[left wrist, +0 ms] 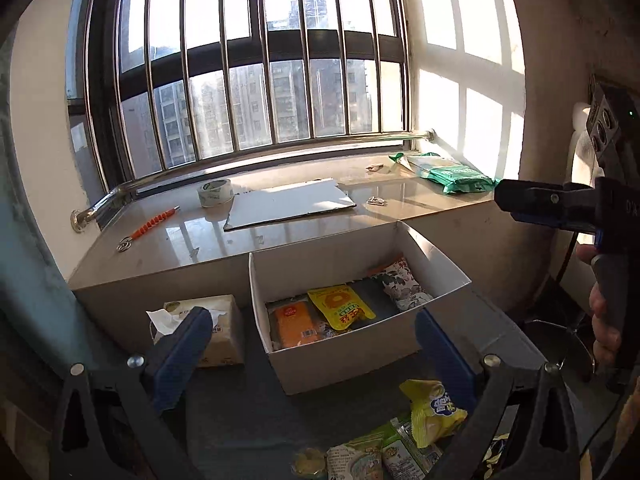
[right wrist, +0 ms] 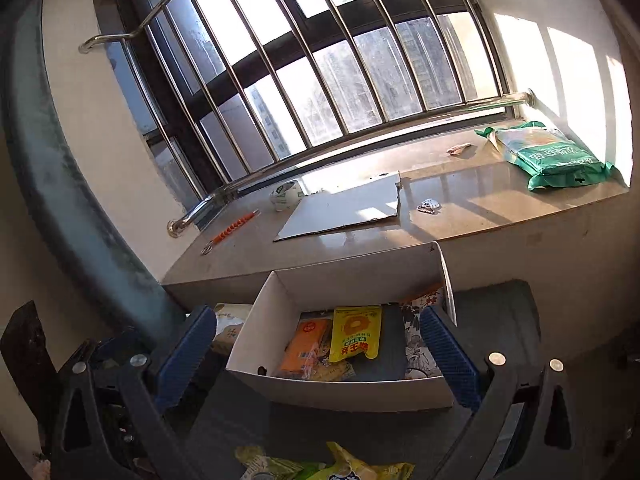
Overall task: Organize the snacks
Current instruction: 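Drop the bread pack in the box with left tool while right drops the noodle pouch, then grasp the black-and-yellow chip bag with right tool while left grasps a long cookie packet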
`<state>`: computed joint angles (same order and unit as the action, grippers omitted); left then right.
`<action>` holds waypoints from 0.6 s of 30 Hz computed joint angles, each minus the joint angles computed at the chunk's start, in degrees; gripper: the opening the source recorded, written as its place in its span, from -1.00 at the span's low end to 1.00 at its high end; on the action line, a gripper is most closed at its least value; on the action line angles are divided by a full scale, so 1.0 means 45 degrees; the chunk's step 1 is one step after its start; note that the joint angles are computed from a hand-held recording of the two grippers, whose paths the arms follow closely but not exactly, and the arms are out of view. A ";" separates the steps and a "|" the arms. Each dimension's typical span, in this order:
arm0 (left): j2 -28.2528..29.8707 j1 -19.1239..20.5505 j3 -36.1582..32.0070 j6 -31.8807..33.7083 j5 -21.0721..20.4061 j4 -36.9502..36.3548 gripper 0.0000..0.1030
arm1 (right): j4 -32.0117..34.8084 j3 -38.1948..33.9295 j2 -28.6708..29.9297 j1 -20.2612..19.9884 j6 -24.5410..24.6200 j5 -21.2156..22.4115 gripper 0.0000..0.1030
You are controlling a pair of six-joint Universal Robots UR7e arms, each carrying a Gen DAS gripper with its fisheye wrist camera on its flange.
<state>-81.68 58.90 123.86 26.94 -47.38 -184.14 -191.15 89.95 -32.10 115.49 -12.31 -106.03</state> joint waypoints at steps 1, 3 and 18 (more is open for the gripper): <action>-0.0539 -0.0218 0.0485 -0.0240 -0.0020 0.0274 1.00 | -0.0543 0.0702 -0.0276 0.0173 -0.0388 -0.0011 1.00; -0.1516 -0.0834 0.1543 -0.0623 0.0297 0.0636 1.00 | -0.1718 0.1880 -0.0633 0.0653 -0.0879 -0.0825 1.00; -0.7483 -0.3807 0.6497 -0.5107 0.0418 0.4428 1.00 | -0.7622 0.8282 -0.0589 0.1227 0.0024 -0.2217 1.00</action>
<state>-115.35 41.77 153.10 3.96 -45.50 -164.21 -225.45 127.21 -34.75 121.02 -12.20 -116.01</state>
